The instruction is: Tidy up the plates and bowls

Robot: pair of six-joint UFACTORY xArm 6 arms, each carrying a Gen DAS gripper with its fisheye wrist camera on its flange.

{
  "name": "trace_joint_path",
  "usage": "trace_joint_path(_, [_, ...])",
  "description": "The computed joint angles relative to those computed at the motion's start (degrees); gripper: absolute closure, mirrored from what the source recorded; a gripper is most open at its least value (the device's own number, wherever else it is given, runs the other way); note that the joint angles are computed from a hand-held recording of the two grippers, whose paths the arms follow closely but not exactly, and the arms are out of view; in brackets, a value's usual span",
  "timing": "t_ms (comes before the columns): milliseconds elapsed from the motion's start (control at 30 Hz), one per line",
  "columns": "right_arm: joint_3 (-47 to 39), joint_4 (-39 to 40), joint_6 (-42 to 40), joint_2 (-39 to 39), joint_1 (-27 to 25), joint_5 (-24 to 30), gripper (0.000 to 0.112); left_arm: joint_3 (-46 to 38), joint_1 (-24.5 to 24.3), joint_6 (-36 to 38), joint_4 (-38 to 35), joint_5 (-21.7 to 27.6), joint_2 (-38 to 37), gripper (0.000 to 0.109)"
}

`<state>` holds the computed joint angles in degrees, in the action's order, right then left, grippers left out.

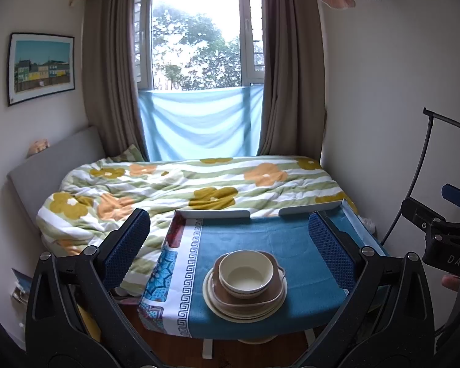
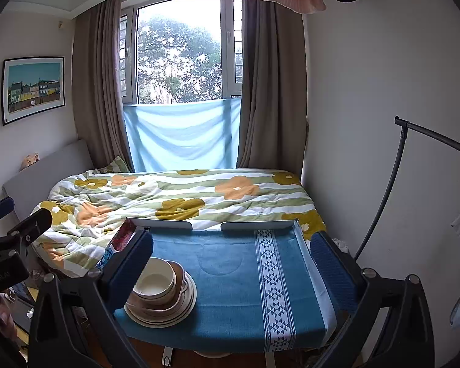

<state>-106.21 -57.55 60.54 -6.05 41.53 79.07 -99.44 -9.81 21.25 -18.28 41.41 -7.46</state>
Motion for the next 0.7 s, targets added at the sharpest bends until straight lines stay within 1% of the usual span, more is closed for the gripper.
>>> trace_joint_path(700, [0.02, 0.38, 0.2, 0.41, -0.29, -0.12, 0.01, -2.71, 1.4, 0.47, -0.25, 1.82, 2.17, 0.006])
